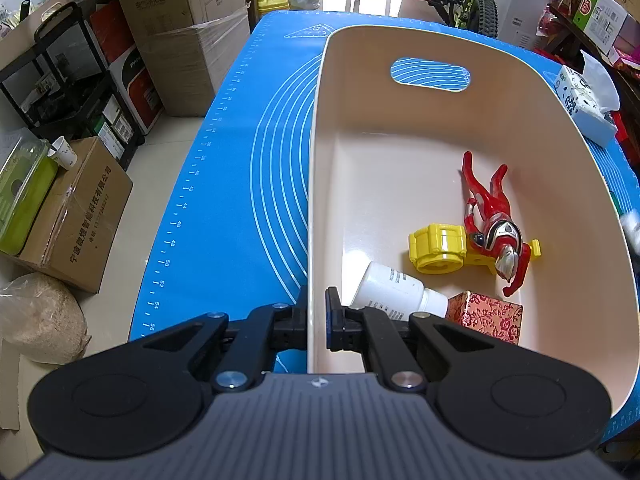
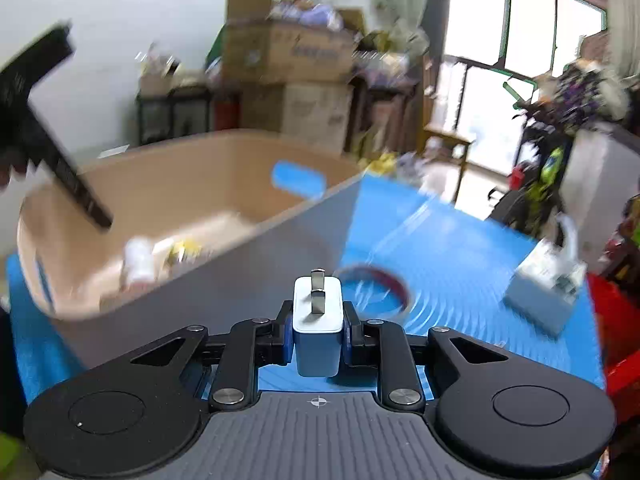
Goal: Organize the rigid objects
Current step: 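Grasp the white plug charger with the right tool, then carry the white charger into the basket and release it with the right tool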
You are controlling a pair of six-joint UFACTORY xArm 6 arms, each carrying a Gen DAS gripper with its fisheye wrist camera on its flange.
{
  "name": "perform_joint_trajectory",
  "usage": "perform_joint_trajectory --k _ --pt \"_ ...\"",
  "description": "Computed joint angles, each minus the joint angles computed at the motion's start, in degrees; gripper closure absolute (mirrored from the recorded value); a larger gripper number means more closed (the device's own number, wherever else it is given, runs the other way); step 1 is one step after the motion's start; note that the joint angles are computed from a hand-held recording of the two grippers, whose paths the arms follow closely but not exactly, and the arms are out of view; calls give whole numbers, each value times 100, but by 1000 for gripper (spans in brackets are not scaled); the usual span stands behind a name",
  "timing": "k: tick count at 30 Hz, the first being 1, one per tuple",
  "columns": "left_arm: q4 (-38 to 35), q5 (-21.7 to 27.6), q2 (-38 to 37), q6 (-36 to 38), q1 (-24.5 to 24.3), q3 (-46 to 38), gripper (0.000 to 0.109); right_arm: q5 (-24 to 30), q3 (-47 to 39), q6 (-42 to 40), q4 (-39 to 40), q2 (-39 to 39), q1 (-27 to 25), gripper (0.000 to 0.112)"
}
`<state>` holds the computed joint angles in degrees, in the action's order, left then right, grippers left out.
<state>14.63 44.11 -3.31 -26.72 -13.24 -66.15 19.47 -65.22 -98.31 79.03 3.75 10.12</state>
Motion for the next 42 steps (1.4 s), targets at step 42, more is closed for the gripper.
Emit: perform_joint_trajectory --k 42 --pt "-55 -3 -3 20 7 2 101 -502 -543 4352 -4334 260 1365 42"
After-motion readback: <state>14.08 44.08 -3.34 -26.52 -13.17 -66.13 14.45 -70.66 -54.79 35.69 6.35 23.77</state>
